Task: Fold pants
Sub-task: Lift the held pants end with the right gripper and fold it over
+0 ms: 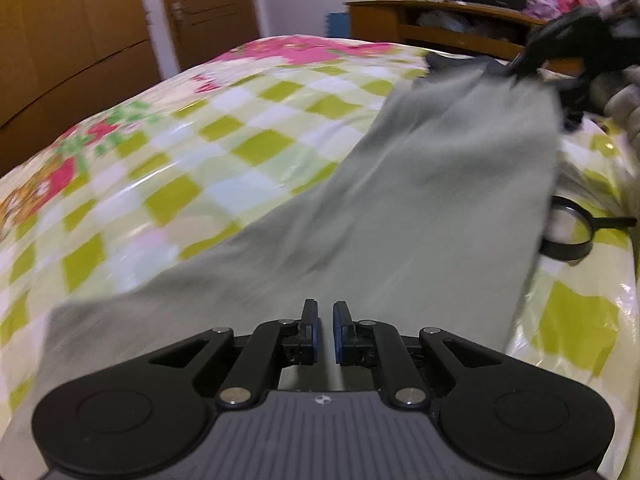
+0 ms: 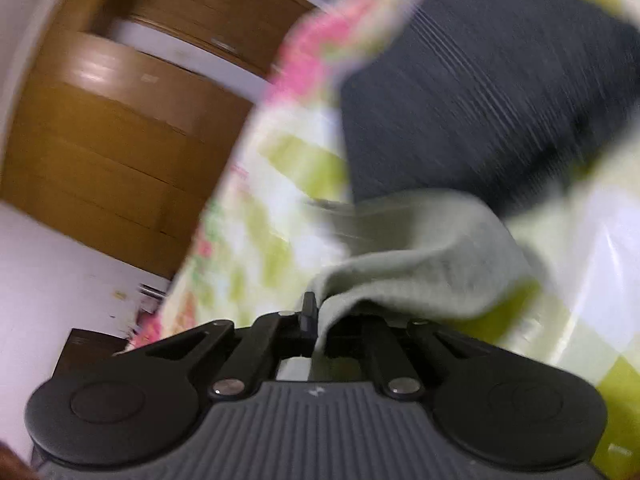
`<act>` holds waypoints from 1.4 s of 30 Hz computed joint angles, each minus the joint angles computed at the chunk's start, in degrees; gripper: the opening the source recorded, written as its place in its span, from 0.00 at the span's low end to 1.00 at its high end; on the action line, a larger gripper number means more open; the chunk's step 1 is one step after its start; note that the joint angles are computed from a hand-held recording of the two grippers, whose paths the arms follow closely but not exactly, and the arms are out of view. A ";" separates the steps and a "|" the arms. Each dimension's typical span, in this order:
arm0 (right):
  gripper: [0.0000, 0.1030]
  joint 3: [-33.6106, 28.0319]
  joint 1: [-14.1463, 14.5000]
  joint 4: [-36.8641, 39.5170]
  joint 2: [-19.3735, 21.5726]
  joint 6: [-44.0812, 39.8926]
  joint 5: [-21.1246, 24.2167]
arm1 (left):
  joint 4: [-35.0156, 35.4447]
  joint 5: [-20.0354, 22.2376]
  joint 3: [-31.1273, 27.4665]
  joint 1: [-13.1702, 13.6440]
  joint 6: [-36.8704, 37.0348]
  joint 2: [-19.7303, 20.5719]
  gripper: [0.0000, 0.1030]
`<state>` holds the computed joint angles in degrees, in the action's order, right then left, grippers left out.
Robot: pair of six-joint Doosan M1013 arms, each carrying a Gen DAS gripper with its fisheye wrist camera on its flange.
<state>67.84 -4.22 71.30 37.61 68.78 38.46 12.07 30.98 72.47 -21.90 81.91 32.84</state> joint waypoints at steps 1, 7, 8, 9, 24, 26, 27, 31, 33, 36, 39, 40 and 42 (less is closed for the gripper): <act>0.04 1.44 0.29 3.33 -1.41 -5.61 -1.75 | 1.43 -0.23 1.01 0.22 -2.16 -0.61 0.24; 0.04 1.26 4.96 -2.23 -4.97 -18.11 -4.84 | 11.63 -2.91 9.44 1.70 -15.09 -6.65 0.24; 0.04 0.70 6.16 -2.84 -5.10 -20.20 -3.69 | 13.71 -3.08 10.90 2.00 -17.66 -7.77 0.25; 0.04 0.08 7.34 -3.70 -5.24 -23.20 -2.76 | 16.02 -3.02 12.48 2.40 -20.49 -8.96 0.27; 0.12 8.93 25.50 -31.01 -8.03 -53.25 -2.08 | 36.79 -3.43 29.02 6.33 -52.81 -20.16 0.28; 0.15 7.55 25.19 -31.79 -7.55 -50.21 -0.58 | 38.34 -4.32 29.32 6.39 -54.67 -20.35 0.28; 0.16 6.90 25.21 -31.49 -7.22 -49.79 -0.33 | 38.78 -4.71 29.55 6.43 -55.13 -20.49 0.28; 0.26 3.40 25.00 -29.98 -5.70 -44.03 3.21 | 39.43 -4.86 30.46 6.38 -55.69 -21.29 0.28; 0.22 0.25 25.06 -31.67 -3.93 -36.15 6.57 | 40.01 -4.29 30.86 6.31 -55.75 -21.70 0.28; 0.03 -4.71 24.22 -31.90 -1.35 -21.16 11.48 | 40.35 -4.44 31.64 6.49 -56.35 -22.38 0.28; 0.03 -5.89 23.06 -28.44 -1.55 -14.92 6.05 | 39.17 -5.81 32.20 6.95 -55.56 -22.71 0.28; 0.03 -6.03 22.81 -28.26 -1.99 -12.74 2.28 | 39.00 -6.01 32.28 6.98 -55.31 -22.70 0.28; 0.03 -5.62 22.87 -28.17 -2.92 -12.72 -4.39 | 38.58 -6.74 32.47 7.07 -55.31 -22.64 0.28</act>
